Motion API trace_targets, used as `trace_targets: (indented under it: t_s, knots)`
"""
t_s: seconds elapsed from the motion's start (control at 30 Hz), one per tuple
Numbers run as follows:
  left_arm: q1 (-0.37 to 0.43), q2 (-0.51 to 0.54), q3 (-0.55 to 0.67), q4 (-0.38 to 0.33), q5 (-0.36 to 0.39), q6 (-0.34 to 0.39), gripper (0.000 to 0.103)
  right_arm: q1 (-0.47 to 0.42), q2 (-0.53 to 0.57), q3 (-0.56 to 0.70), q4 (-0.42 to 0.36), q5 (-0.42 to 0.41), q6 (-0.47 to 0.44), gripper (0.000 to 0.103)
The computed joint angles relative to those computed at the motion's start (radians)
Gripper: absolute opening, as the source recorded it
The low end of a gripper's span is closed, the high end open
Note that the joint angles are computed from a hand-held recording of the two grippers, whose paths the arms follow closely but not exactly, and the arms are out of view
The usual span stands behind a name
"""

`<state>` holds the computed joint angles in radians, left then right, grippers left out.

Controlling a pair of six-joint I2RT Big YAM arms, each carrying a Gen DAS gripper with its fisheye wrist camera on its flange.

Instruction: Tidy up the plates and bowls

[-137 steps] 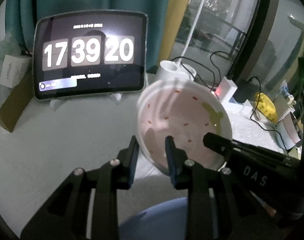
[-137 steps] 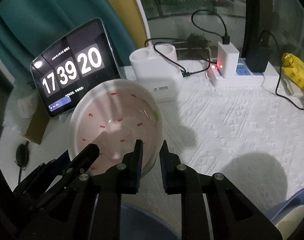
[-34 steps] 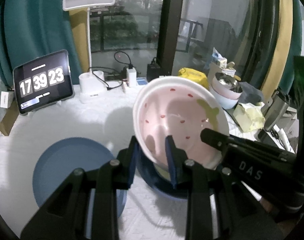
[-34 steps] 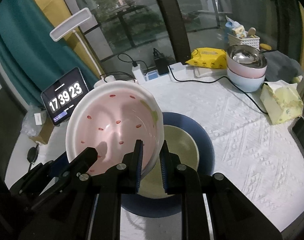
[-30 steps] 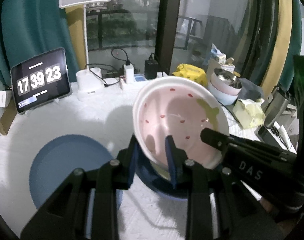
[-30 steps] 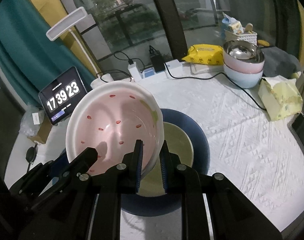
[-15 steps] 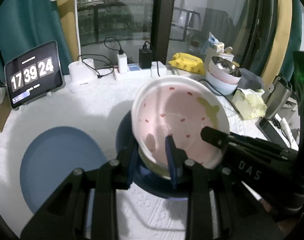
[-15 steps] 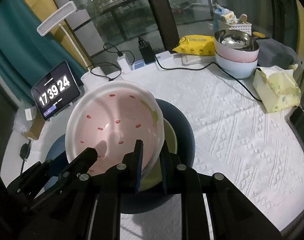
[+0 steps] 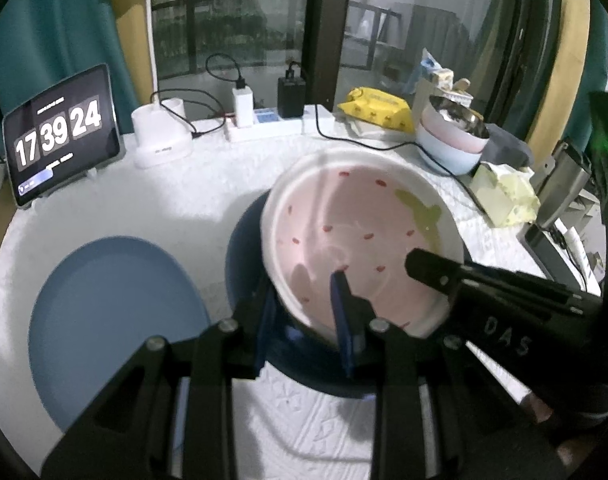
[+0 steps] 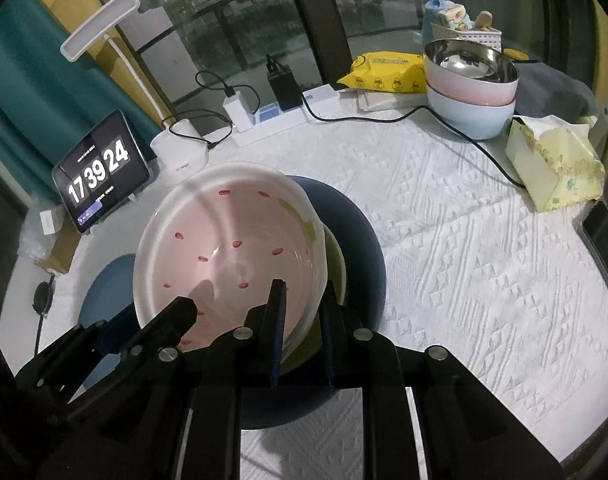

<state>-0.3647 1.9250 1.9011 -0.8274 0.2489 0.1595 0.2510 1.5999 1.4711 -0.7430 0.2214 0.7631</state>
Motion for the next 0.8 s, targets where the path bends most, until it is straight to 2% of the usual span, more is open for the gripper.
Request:
trace_targets:
  t_s: [0.27, 0.8]
  knots:
    - [0.003, 0.015, 0.015, -0.023, 0.007, 0.000, 0.028, 0.001, 0.007, 0.011, -0.016, 0.005, 0.000, 0.018]
    - [0.005, 0.023, 0.025, -0.026, 0.000, 0.006, 0.031, 0.007, 0.022, 0.037, -0.047, 0.022, -0.003, 0.022]
